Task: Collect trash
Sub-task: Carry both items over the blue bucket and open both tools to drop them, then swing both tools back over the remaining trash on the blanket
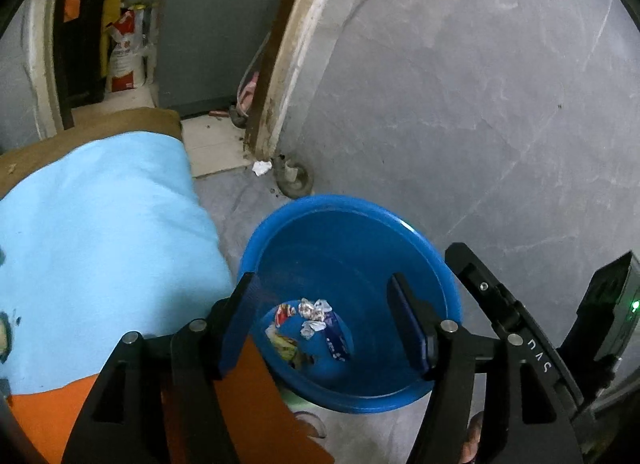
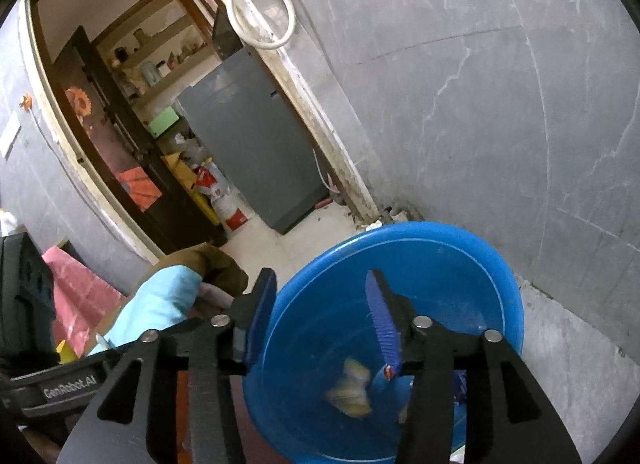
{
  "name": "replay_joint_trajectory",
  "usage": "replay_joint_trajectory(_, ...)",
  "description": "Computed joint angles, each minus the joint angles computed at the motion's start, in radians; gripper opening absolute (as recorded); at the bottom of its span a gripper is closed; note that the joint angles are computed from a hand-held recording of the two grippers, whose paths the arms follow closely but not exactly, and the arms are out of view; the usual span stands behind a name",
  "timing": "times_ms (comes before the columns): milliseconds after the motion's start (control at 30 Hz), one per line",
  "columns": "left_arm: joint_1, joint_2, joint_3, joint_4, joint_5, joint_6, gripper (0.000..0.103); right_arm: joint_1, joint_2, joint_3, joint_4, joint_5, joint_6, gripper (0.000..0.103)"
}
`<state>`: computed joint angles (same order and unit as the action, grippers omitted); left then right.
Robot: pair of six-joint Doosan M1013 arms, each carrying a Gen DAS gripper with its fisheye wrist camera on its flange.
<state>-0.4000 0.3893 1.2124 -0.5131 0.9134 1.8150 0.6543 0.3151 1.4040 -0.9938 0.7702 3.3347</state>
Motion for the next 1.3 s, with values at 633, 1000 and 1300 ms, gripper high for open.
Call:
replay_joint_trajectory(633,0.074,-0.221,0.269,0.273,-0.513,-0.239,0.099,0.097,0.064,-0.091,-0.412,0.058,0.020,0.103)
replay_joint_trajectory(1000,0.095,-0.316,0.417,1.272,-0.592,-1.254,0.101,0.142,0.118,-0.144,-0.687,-0.057,0.081,0.103)
replay_joint_trajectory(1300,0.130,-0.355,0.490,1.711,-0.544,-1.687,0.101,0.166,0.171,-0.214,-0.723,-0.136,-0.026,0.103)
